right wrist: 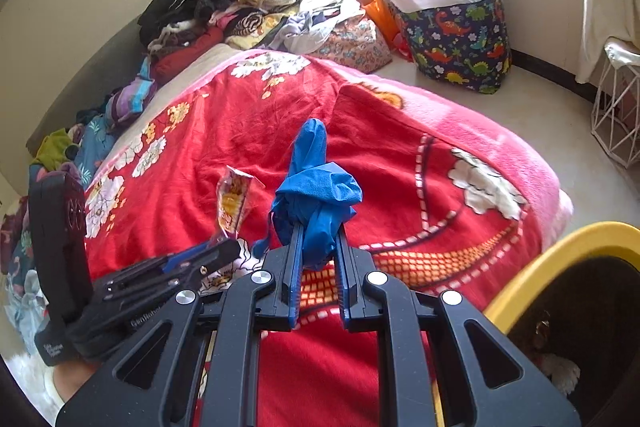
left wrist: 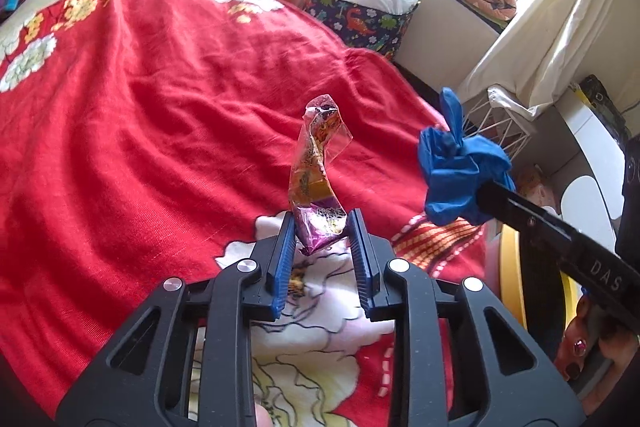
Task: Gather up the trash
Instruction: 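Carry the blue glove and pink wrapper over the yellow bin with both tools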
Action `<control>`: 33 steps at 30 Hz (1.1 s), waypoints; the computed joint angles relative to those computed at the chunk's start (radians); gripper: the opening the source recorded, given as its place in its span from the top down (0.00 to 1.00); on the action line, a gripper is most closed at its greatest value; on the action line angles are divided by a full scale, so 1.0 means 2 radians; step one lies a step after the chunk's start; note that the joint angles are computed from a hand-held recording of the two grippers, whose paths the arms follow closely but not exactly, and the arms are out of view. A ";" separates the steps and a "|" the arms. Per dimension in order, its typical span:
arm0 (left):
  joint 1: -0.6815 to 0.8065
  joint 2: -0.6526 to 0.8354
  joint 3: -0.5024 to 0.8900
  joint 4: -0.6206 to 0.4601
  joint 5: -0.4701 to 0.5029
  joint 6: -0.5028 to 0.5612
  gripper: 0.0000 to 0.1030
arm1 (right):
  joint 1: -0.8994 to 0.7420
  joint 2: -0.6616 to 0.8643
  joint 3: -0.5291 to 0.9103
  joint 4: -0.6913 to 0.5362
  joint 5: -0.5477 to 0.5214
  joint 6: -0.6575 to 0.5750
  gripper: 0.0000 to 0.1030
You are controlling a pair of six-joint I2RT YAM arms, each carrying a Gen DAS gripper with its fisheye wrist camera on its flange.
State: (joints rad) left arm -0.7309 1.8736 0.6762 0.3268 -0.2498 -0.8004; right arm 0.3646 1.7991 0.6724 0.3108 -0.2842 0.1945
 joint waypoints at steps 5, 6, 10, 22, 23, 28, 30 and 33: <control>-0.019 -0.016 0.011 -0.016 -0.015 0.006 0.80 | -0.021 -0.045 -0.034 0.000 -0.010 0.001 0.86; -0.023 -0.019 0.012 -0.018 -0.017 0.007 0.80 | -0.027 -0.054 -0.040 -0.001 -0.013 0.001 0.86; -0.039 -0.028 0.022 -0.029 -0.026 0.011 0.80 | -0.046 -0.088 -0.062 -0.006 -0.021 -0.003 0.86; -0.084 -0.030 0.066 -0.057 -0.047 0.027 0.80 | -0.111 -0.184 -0.124 -0.031 -0.044 -0.017 0.86; -0.087 -0.030 0.069 -0.059 -0.048 0.028 0.80 | -0.116 -0.190 -0.127 -0.034 -0.045 -0.018 0.86; -0.104 -0.027 0.083 -0.066 -0.056 0.033 0.80 | -0.153 -0.221 -0.146 -0.048 -0.060 -0.030 0.86; -0.110 -0.025 0.089 -0.069 -0.059 0.035 0.80 | -0.167 -0.231 -0.152 -0.053 -0.065 -0.034 0.86; -0.120 -0.022 0.099 -0.074 -0.063 0.038 0.80 | -0.186 -0.247 -0.161 -0.061 -0.072 -0.039 0.86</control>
State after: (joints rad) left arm -0.9702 1.8304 0.8745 0.1779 -0.3762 -0.7242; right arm -0.0072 1.3049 0.3501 0.1884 -0.4279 0.1171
